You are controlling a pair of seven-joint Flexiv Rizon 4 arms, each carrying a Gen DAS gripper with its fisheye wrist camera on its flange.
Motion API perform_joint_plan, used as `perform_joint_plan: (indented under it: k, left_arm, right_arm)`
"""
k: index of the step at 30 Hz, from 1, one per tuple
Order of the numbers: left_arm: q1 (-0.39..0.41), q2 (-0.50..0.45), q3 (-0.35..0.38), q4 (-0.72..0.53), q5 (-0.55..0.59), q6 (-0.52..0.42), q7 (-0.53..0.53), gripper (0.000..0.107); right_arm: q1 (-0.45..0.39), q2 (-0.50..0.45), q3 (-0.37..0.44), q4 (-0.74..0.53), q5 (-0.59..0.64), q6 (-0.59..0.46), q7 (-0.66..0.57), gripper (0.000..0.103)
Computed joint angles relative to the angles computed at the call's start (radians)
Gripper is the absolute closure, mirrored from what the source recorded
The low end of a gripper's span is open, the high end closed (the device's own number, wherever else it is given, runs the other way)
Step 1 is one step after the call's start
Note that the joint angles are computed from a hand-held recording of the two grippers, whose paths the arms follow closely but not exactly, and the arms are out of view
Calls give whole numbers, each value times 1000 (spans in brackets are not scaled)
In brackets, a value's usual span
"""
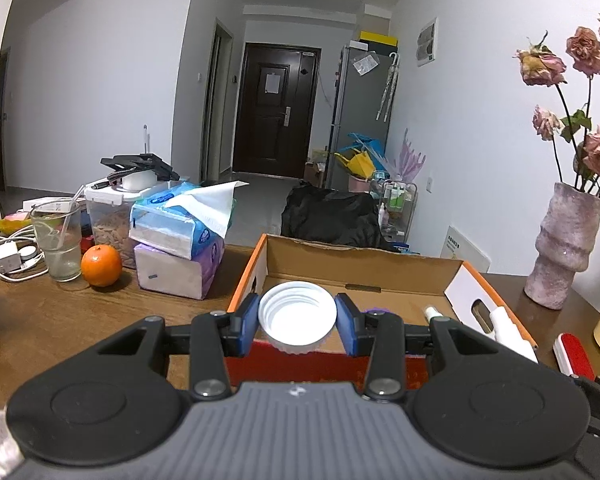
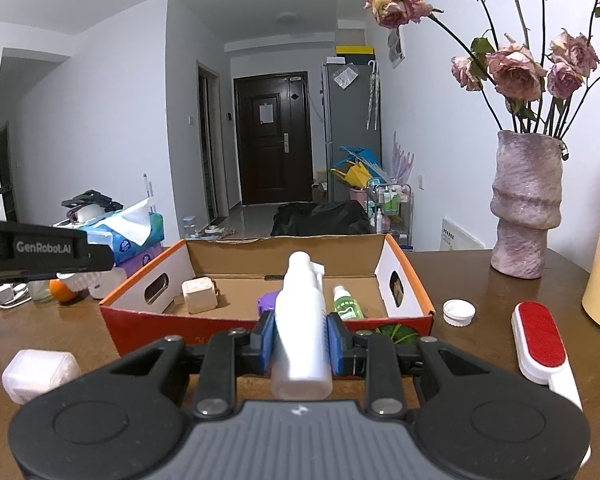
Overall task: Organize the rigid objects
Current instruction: 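Carry the white screw cap and spray bottle over the cardboard box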
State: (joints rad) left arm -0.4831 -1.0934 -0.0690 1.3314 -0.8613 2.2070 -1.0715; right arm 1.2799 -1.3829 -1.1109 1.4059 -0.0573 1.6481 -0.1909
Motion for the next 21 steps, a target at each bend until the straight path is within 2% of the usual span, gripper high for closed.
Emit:
perform_joint_plan:
  k: [15,21]
  left_arm:
    - [-42,-111,70,-239,-143,-99,133,65]
    - [-88,-182,142,-386,-325,-146,253,65]
  right_arm:
    - [-127,-11,31,-173,-111,-58,81,77]
    - [-202,-10,68,-274,-195,-105,127,77]
